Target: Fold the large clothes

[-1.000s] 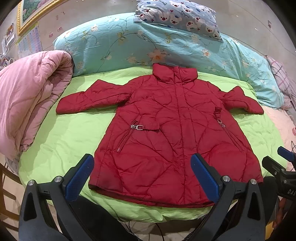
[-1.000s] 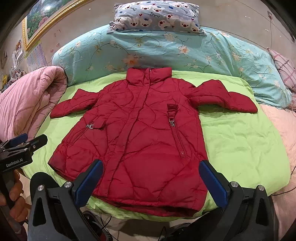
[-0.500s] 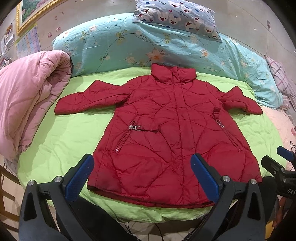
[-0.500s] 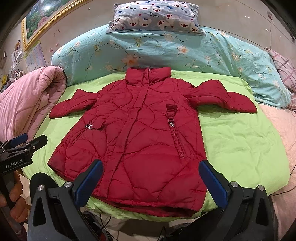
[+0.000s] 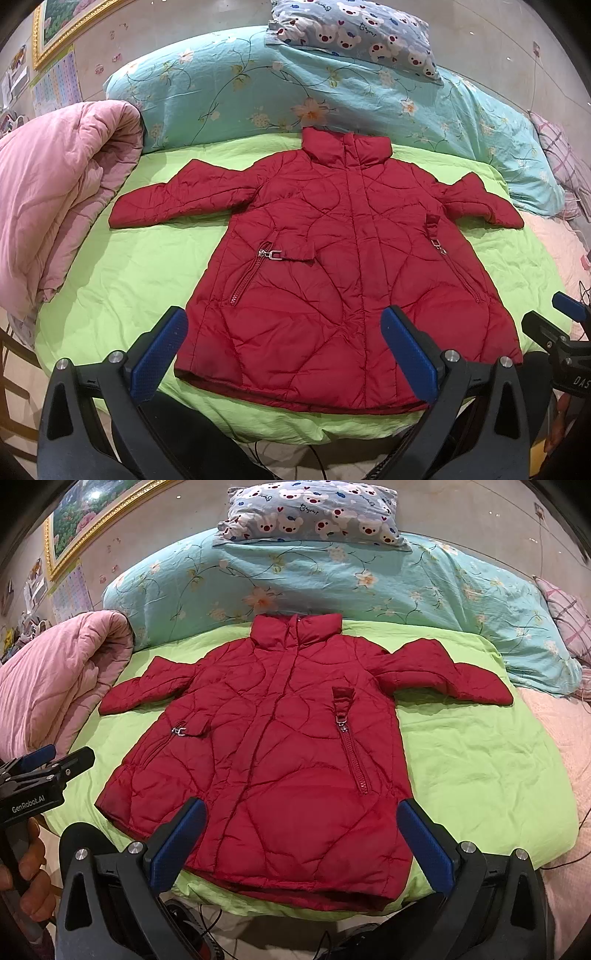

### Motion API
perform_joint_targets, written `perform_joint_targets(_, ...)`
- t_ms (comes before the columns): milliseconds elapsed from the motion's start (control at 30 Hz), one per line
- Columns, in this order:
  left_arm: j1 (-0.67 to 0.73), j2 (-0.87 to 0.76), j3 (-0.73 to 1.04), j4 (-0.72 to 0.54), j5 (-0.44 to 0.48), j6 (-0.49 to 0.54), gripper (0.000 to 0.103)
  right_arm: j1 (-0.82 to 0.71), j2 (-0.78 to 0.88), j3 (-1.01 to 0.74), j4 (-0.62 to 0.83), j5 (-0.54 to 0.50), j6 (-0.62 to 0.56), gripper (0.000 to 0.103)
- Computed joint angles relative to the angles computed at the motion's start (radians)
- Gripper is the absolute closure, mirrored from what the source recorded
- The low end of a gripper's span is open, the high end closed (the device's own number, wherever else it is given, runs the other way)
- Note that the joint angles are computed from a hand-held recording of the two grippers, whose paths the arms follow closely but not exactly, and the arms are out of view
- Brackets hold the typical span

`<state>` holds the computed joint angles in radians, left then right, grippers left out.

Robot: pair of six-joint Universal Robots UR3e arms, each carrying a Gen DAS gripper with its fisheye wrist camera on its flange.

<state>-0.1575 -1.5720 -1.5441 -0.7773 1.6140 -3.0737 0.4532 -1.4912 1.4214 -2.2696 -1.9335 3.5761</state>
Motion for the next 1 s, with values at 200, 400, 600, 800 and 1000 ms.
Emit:
perform_joint_targets(200, -0.003, 0.001, 0.005, 0.008, 0.001, 0.001, 0.000, -0.004, -0.012, 0.006, -0.003, 0.003, -0.004, 0.000)
perform_joint_targets(400, -0.006, -0.002, 0.030, -0.043, 0.017, 0.014, 0.000, -0.011, -0.019, 0.009, -0.002, 0.015, -0.007, 0.000)
perform_joint_targets(600, 0.012, -0.008, 0.059, -0.102, -0.018, 0.001, 0.000, -0.024, -0.023, 0.011, 0.006, 0.039, 0.000, 0.000)
perform_joint_targets(800, 0.031, -0.003, 0.010, -0.016, -0.072, -0.031, 0.000, -0.041, -0.019, -0.003, 0.030, 0.064, -0.014, 0.000)
perform_joint_targets(1000, 0.046, -0.028, 0.014, 0.015, -0.111, -0.049, 0.000, -0.080, -0.028, 0.020, 0.005, 0.089, -0.022, 0.000)
